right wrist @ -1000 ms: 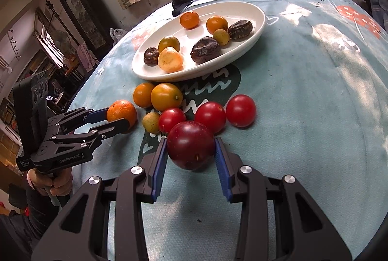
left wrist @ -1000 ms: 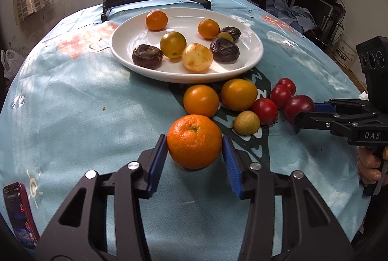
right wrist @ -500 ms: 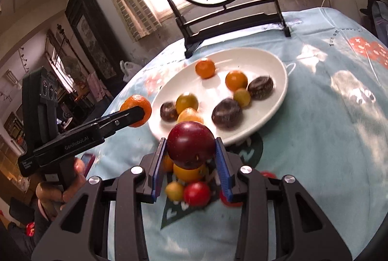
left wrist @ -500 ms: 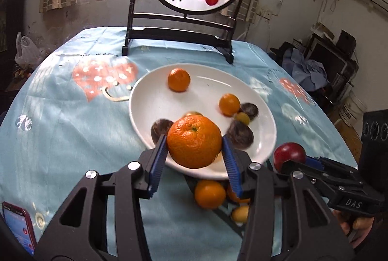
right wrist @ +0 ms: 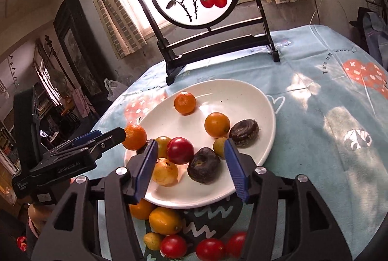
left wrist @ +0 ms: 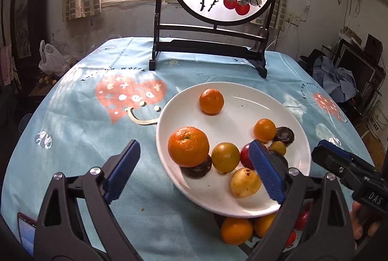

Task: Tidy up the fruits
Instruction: 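Carry both fruits onto the white plate and open both grippers, then grasp a red tomato with the right gripper while the left grasps a yellow tomato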

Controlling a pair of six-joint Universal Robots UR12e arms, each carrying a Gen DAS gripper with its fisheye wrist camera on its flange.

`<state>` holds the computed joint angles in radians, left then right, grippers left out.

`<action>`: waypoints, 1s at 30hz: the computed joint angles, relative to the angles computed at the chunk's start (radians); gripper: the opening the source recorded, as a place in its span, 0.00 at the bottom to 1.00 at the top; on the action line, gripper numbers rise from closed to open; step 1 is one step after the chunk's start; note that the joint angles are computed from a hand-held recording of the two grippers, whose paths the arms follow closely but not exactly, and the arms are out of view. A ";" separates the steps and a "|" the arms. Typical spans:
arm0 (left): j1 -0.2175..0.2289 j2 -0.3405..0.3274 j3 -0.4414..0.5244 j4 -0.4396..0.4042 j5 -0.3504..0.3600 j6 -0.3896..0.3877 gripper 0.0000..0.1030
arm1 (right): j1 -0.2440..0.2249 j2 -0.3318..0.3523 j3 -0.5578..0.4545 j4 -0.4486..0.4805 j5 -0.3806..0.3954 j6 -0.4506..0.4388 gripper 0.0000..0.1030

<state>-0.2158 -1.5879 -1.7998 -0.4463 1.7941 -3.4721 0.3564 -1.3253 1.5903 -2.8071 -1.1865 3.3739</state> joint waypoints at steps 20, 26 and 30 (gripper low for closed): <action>-0.017 0.064 -0.070 -0.066 0.028 -0.020 0.94 | 0.003 -0.120 0.118 0.162 -0.168 -0.252 0.55; -0.016 0.080 -0.086 -0.068 0.027 -0.039 0.94 | 0.009 -0.120 0.116 0.260 -0.180 -0.299 0.39; -0.020 0.083 -0.090 -0.076 0.033 -0.035 0.94 | 0.007 -0.118 0.110 0.292 -0.178 -0.300 0.37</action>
<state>-0.2354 -1.5054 -1.8898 -0.5227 1.8269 -3.5072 0.3633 -1.4432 1.7005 -2.5146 -1.3648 3.0741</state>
